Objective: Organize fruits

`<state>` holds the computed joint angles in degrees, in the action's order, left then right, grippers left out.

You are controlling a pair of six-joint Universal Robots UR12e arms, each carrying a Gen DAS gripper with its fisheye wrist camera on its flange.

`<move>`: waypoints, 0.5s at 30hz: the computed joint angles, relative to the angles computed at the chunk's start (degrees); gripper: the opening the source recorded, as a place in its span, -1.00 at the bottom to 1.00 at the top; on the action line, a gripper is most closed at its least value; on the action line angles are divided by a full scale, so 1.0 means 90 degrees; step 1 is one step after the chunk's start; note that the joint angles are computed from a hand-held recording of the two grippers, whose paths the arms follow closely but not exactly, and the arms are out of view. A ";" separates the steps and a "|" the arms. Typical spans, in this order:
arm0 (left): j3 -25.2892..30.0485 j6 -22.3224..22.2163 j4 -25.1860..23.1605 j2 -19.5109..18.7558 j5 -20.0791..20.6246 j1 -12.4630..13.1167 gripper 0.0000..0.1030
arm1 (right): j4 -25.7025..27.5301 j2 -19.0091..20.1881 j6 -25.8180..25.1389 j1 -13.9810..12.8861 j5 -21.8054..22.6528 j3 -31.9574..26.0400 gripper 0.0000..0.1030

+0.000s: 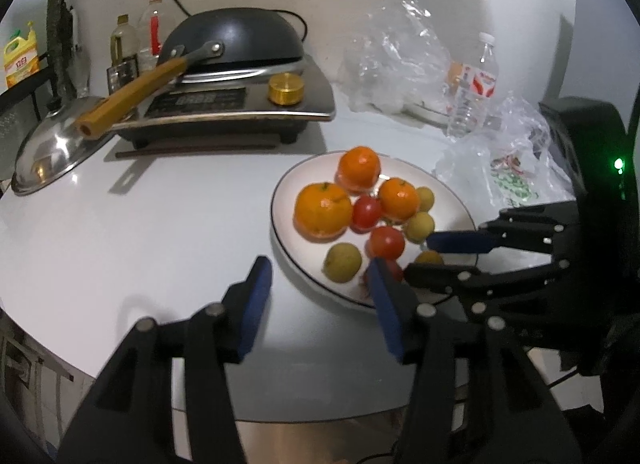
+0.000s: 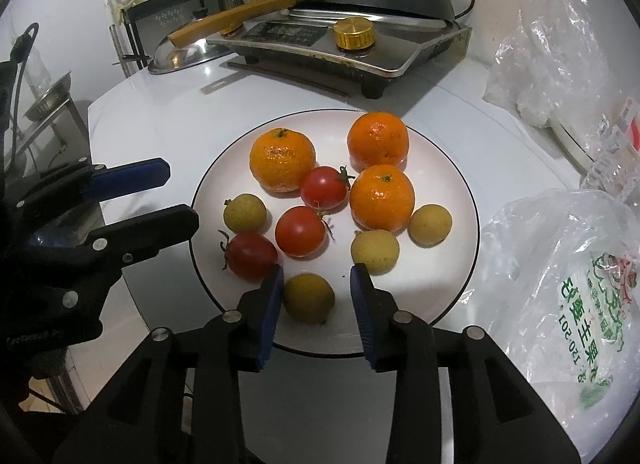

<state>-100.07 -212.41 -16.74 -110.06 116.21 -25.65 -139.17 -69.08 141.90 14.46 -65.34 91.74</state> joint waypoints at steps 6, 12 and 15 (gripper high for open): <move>0.0018 -0.0014 -0.0021 0.0003 0.0002 -0.0029 0.01 | -0.0025 -0.0039 -0.0019 -0.0025 0.0033 0.0033 -0.26; 0.0084 -0.0013 -0.0041 0.0000 0.0072 -0.0090 0.01 | -0.0140 -0.0133 0.0011 -0.0091 0.0089 0.0101 -0.26; 0.0116 0.0006 -0.0041 -0.0001 0.0104 -0.0125 0.01 | -0.0200 -0.0194 0.0021 -0.0132 0.0132 0.0154 -0.26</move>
<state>-99.02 -212.36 -17.11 -110.08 117.14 -26.77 -140.97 -70.83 142.08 13.27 -64.16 93.13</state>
